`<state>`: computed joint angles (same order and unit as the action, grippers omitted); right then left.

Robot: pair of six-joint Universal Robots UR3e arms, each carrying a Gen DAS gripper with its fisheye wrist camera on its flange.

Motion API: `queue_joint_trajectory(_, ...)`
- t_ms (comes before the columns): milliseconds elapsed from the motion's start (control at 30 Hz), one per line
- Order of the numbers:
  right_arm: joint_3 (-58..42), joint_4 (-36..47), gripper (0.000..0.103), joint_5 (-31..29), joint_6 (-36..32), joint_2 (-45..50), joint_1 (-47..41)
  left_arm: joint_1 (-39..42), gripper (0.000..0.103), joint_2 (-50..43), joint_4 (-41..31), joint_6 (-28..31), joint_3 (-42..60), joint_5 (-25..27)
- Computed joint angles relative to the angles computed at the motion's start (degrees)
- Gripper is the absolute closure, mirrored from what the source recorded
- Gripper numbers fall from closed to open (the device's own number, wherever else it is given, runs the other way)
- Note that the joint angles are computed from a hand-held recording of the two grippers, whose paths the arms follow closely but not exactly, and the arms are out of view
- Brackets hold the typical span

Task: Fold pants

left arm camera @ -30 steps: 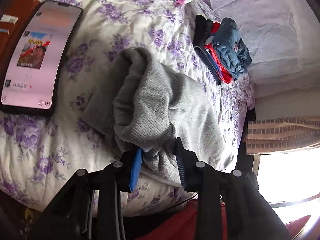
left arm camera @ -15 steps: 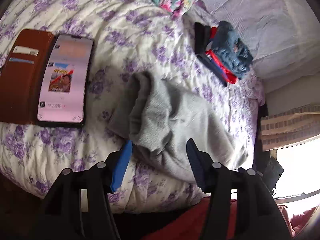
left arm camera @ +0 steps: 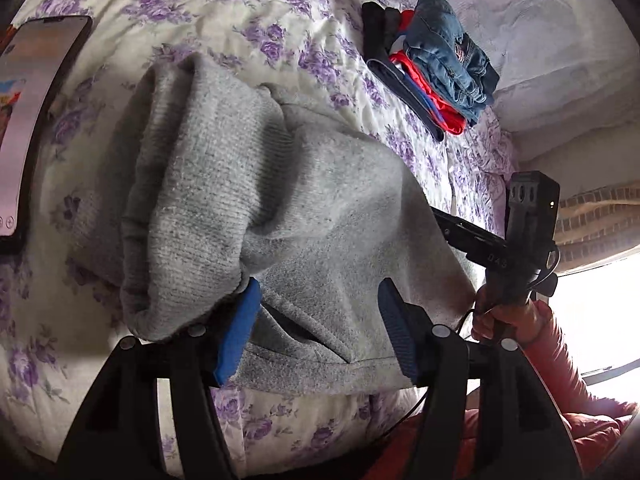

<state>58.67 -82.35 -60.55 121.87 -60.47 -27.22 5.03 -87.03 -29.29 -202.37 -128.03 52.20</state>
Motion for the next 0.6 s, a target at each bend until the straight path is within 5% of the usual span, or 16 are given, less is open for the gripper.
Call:
queue_joint_trajectory(33, 2.60, -2.67, 0.055, -0.42, -0.28, -1.17, 0.39, -0.35, 0.043, -0.17, 0.96, -0.13, -0.24, 0.47)
queue_joint_trajectory(67, 5.51, -5.04, 0.075, -0.37, -1.13, -2.87, 0.58, -0.82, 0.043, -0.21, 1.01, 0.06, -0.06, 1.14)
queue_joint_trajectory(167, 9.32, -9.58, 0.093, 2.01, -2.96, -6.56, 0.11, -0.70, 0.043, 0.40, -2.60, 0.37, 2.20, 1.09)
queue_joint_trajectory(333, -4.50, -10.59, 0.092, -0.53, 7.20, 5.53, 2.88, -2.66, 0.044, -3.30, -2.63, 1.74, 5.90, 4.12)
queue_joint_trajectory(500, 3.09, -15.72, 0.087, 3.15, 9.14, 1.77, 0.81, -4.13, 0.044, -3.68, -7.99, 3.00, 10.11, 6.37)
queue_joint_trajectory(600, 9.90, -14.83, 0.084, 7.96, 4.22, -6.84, -4.00, -3.00, 0.039, 1.64, -9.71, 1.78, 10.01, 4.87)
